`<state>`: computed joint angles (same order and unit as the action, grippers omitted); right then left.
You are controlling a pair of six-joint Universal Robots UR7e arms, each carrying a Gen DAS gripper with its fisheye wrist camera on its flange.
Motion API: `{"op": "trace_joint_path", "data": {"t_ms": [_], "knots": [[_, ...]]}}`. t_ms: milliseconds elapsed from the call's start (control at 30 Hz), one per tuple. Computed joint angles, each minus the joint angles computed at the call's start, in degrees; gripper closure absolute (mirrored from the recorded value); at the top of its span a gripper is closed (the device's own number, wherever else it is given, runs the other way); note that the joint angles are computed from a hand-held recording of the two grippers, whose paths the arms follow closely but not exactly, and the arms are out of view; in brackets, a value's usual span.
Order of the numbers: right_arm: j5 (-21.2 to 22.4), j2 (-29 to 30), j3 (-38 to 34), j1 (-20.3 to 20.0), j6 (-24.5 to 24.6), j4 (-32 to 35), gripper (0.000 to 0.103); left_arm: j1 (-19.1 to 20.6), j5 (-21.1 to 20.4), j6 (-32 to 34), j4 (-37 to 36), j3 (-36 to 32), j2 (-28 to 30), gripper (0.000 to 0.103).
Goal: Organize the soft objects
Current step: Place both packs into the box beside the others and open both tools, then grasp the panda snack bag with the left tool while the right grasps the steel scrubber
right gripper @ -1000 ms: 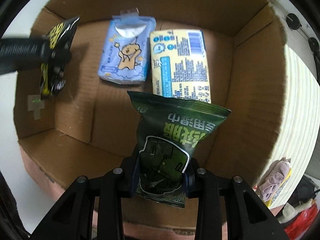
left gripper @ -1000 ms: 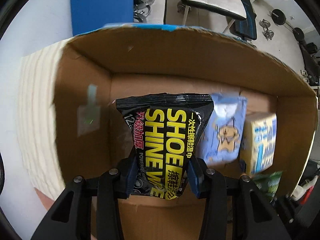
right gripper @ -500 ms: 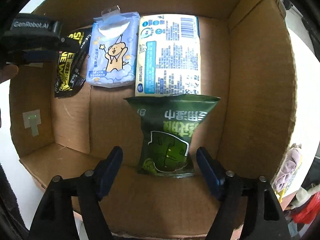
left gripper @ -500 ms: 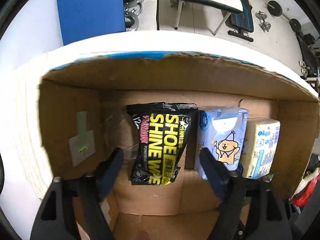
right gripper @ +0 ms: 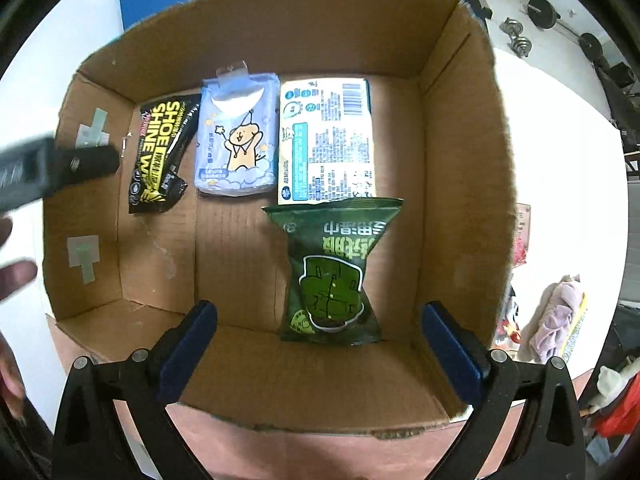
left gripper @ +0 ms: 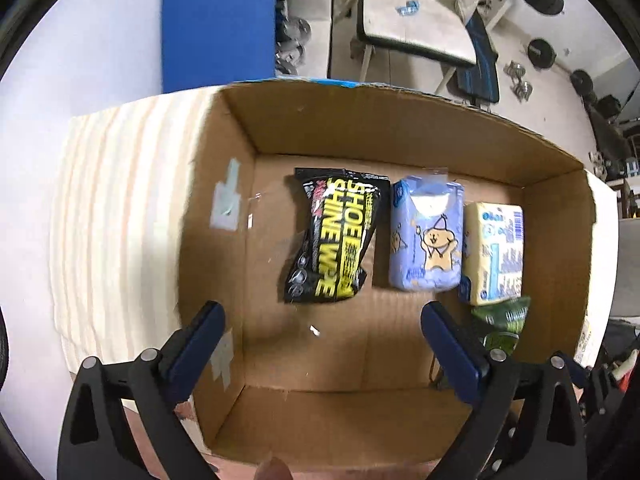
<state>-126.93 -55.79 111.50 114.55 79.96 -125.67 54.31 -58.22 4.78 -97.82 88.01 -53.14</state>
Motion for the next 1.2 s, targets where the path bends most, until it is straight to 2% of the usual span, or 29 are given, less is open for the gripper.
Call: {"op": "trace_joint_path", "data": {"t_ms": [100,267,300,500,767,1000,1100,1200], "knots": [[-1.0,-0.2,-0.2,1.6,0.8,1.2,0.0,-0.3,0.5,1.5,-5.3,4.4,-4.5,0.002],[-3.4,0.3,-1.0,5.7,5.0,4.5,0.0,-1.3,-0.2,2.5,-8.4,9.2,-11.0,0.002],[-4.0,1.4,-1.1,5.8,5.0,3.3,0.0,-2.0,0.2,2.7,-9.0,10.7,-12.9,0.002],[-6.4,1.0,-2.5,11.1,10.0,7.6,0.0,-5.0,0.8,3.8,-11.1,15.8,-20.1,0.002],[-9.1,0.4,-5.2,17.5,17.1,15.2,0.0,-6.9,-1.4,2.5,-7.7,17.5,-26.8,0.002],[-10.1,-2.3,-3.5,20.2,18.9,13.6,0.0,-9.4,-2.3,0.2,-5.2,18.1,-29.1,0.002],[-10.6,-5.7,-0.7,21.8,23.0,14.1,0.0,-12.1,-4.5,-1.5,-4.2,18.6,-29.6,0.002],[-10.5,-10.6,2.1,24.1,31.9,20.6,0.0,-16.1,-8.4,-2.1,-5.0,20.3,-29.6,0.002]]}}
